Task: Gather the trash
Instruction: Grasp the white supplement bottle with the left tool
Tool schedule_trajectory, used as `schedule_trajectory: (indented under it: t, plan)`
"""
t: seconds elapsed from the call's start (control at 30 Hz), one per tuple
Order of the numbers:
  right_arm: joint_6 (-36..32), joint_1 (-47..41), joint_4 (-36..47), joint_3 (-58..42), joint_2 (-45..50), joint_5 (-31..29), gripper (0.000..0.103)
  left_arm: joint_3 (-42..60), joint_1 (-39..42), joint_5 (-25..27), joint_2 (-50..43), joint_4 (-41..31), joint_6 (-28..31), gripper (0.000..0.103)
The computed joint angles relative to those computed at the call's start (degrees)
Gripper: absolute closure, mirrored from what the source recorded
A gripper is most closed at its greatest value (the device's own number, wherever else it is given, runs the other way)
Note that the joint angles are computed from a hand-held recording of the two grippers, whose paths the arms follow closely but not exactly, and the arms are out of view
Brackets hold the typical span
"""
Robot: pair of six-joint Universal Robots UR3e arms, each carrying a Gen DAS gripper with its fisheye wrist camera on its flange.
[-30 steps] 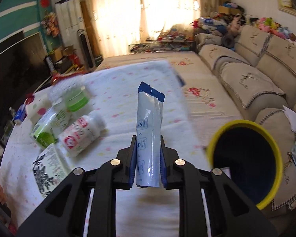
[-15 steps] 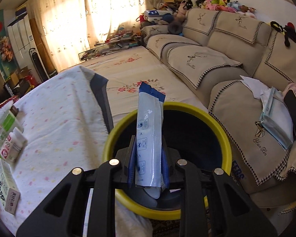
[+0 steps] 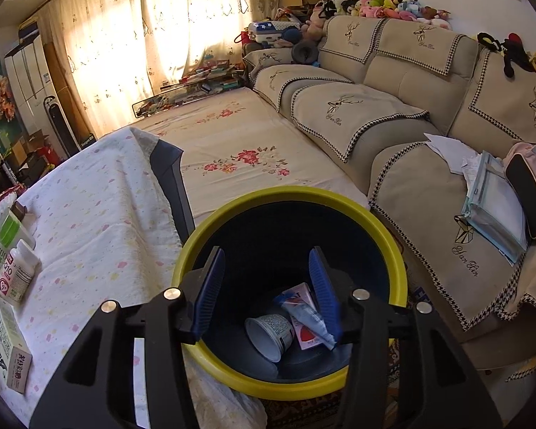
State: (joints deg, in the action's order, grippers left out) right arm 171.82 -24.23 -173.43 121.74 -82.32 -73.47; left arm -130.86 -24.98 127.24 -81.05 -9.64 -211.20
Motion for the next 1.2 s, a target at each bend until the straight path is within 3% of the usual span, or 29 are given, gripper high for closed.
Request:
schedule_trajectory:
  t: [0.27,0.5,0.77,1.0,1.2]
  plan:
    - [-0.9,-2.7,0.6,2.2,-1.6,4.0,0.054,7.5,-4.9,-4.6,-4.8,-0.1,3.7,0.013]
    - [-2.4,-8.3,1.0,5.5,-4.7,9.7,0.051,30.1,-6.1,-16.0,-15.9,-14.0,9.7,0.013]
    - [-4.4,-12.7,3.3,7.4,-6.9,14.5,0.050,56.3,-3.4,-24.1,-34.1,-33.2,14.2,0.013]
    - [-4.4,-13.1,3.4,7.2,-5.6,16.2,0.050,69.5,-2.4,-25.3,-42.8,-43.5,17.2,0.015]
    - [-4.3,-12.2,3.3,6.5,-4.0,16.1,0.050,80.4,-1.6,-26.8,-49.4,-52.2,18.1,0.026]
